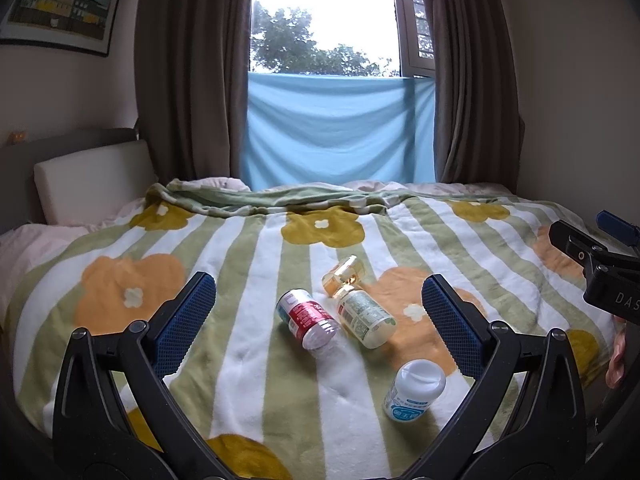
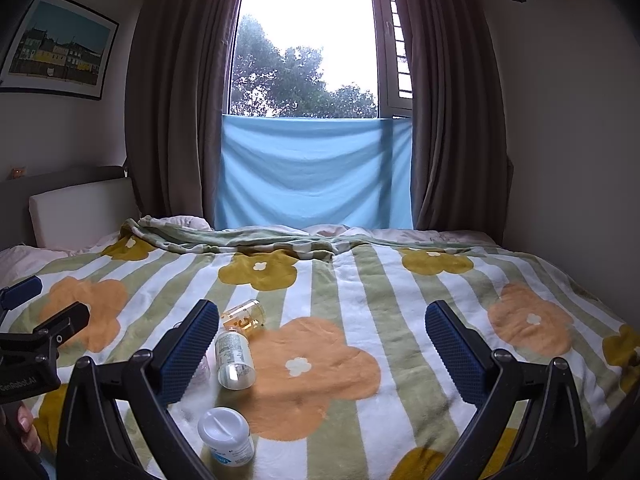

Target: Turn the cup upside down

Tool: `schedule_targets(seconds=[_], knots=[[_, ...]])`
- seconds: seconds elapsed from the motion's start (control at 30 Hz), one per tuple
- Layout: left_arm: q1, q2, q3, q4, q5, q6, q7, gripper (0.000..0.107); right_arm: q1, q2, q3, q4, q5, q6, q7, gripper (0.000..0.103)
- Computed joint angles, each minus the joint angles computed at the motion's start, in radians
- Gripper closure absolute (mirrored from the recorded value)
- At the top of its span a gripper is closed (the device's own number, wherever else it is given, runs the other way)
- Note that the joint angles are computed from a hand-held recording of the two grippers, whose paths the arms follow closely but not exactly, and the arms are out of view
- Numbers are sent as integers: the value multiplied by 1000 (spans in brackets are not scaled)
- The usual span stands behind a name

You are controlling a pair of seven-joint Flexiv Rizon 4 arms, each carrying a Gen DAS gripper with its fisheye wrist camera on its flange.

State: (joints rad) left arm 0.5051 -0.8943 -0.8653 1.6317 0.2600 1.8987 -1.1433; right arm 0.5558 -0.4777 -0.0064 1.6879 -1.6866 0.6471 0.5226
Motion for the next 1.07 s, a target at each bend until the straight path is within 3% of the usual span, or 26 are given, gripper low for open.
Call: schedule_targets(seconds=[0.37, 0.63, 0.9, 1.0, 1.07], knots=[[-9, 3, 15, -12, 2, 7, 3, 4, 2, 2, 0, 0, 0, -7, 1, 0], [18, -9, -18, -6, 21, 9, -9, 4, -3, 4, 0, 0, -3, -3, 1, 0], [-13, 18, 46, -11, 40, 62, -57, 4, -3, 4, 1, 2, -3, -3, 4, 0], [-6, 11, 37, -16, 69, 60, -71, 4, -4, 5, 2, 0, -3, -1, 2, 0], [-27, 20, 73, -19, 70, 95, -86, 4, -3, 1, 1, -10, 3, 3, -13, 0]])
